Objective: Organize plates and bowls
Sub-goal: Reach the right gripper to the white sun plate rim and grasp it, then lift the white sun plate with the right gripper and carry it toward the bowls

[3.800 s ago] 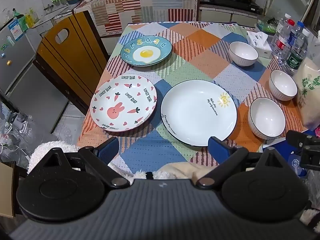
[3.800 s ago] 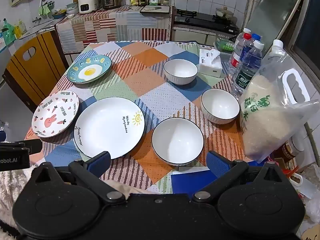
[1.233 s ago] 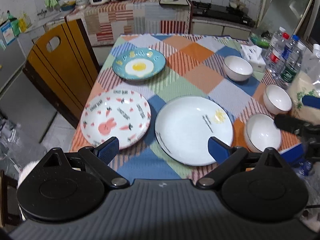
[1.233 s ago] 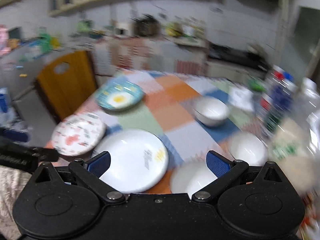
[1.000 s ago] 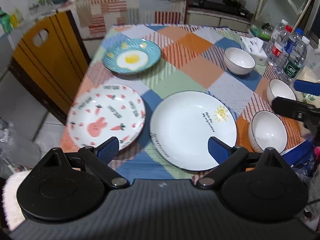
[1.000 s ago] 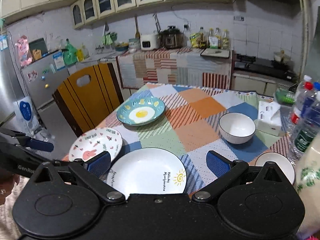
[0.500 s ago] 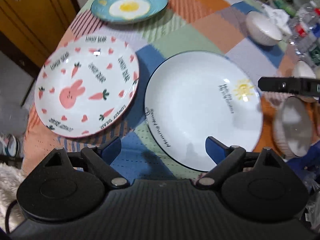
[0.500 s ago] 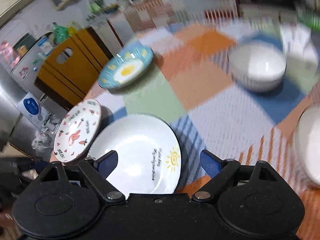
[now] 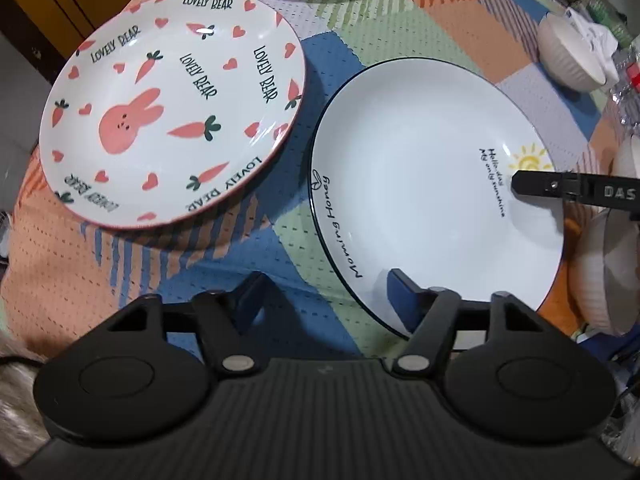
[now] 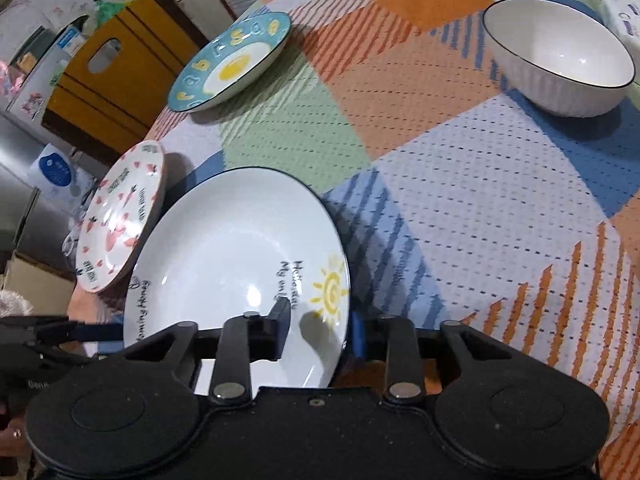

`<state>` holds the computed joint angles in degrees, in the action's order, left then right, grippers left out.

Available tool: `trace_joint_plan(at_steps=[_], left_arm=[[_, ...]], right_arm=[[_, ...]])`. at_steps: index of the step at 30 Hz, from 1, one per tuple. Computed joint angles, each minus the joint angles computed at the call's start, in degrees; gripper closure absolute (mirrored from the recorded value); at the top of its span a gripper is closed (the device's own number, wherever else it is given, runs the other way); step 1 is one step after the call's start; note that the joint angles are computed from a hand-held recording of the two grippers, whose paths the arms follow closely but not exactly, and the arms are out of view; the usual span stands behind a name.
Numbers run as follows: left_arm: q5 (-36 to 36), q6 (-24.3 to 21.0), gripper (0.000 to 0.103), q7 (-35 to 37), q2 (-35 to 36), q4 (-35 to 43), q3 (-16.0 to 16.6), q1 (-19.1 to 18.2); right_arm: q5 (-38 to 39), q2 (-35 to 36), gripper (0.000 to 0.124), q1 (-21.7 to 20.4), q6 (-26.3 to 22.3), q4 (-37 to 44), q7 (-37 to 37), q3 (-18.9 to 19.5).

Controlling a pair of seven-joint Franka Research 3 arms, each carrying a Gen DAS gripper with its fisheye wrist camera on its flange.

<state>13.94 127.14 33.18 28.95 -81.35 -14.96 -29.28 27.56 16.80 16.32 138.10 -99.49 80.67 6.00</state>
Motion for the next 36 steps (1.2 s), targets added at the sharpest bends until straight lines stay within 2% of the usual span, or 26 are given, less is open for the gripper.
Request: trace_joint_plan(at_steps=[1, 2, 4, 8, 11, 13, 14, 17, 18, 21, 29, 36], left_arm=[[-0.4, 0.62, 0.044, -0.16, -0.18, -0.37, -0.12, 0.19], [-0.78, 0.8, 0.047, -0.42, -0.24, -0.44, -0.19, 0.32], [-1.26, 0.47, 0.049, -1.72, -0.04, -0.03, 0.01, 0.35], [-0.46, -0.75, 0.05, -4.4, 0.71, 1.42, 0.66, -0.44], [2.71, -0.54, 0.05, -6.87, 1.02, 1.74, 1.61, -2.0], [5.65, -1.99, 0.05, -6.79, 2.22, 3.67, 2.13, -3.44], [6.62, -2.16, 0.052, -6.26, 2.76, 4.4, 2.2, -3.8], [4.28, 2.34, 0.069, -4.22, 2.25, 2.43, 0.63, -1.99], [3.84, 2.97, 0.071, -3.97, 2.0, 1.91, 0.53, -1.78], [3.63, 4.86, 0.072, -3.41, 1.02, 0.0, 0.57, -1.51], [2.16, 8.84, 0.072, -1.67, -1.22, -3.81, -0.06, -0.03], [1.07, 8.44, 0.072, 4.64, 0.15, -0.92, -0.59, 0.41]], right_arm=[[-0.45, 0.42, 0.103, 0.27, 0.57, 0.14, 0.59, -0.15], [0.42, 0.33, 0.105, -0.05, 1.16, -0.28, 0.14, 0.02], [3.77, 0.24, 0.107, -1.43, 1.14, -0.67, -1.74, 0.56], [5.02, -0.11, 0.107, -1.77, 1.07, -1.13, -3.23, 0.52], [6.18, -0.05, 0.108, -2.1, 0.73, -1.07, -4.24, 0.6], [6.53, 0.02, 0.108, -2.09, 0.71, -1.02, -4.64, 0.6], [6.77, 0.05, 0.108, -2.16, 0.55, -0.95, -4.82, 0.6], [8.36, -0.01, 0.109, -2.77, -0.03, -1.05, -6.47, 0.77], [9.1, 0.02, 0.109, -3.03, -0.27, -1.04, -7.17, 0.85], [12.12, 0.43, 0.11, -3.85, -0.77, -0.78, -7.27, 0.86], [13.68, 0.82, 0.11, -4.45, -2.55, -0.07, -8.58, 0.74], [13.81, 1.21, 0.111, -4.97, -4.31, 1.75, -10.21, 0.47]])
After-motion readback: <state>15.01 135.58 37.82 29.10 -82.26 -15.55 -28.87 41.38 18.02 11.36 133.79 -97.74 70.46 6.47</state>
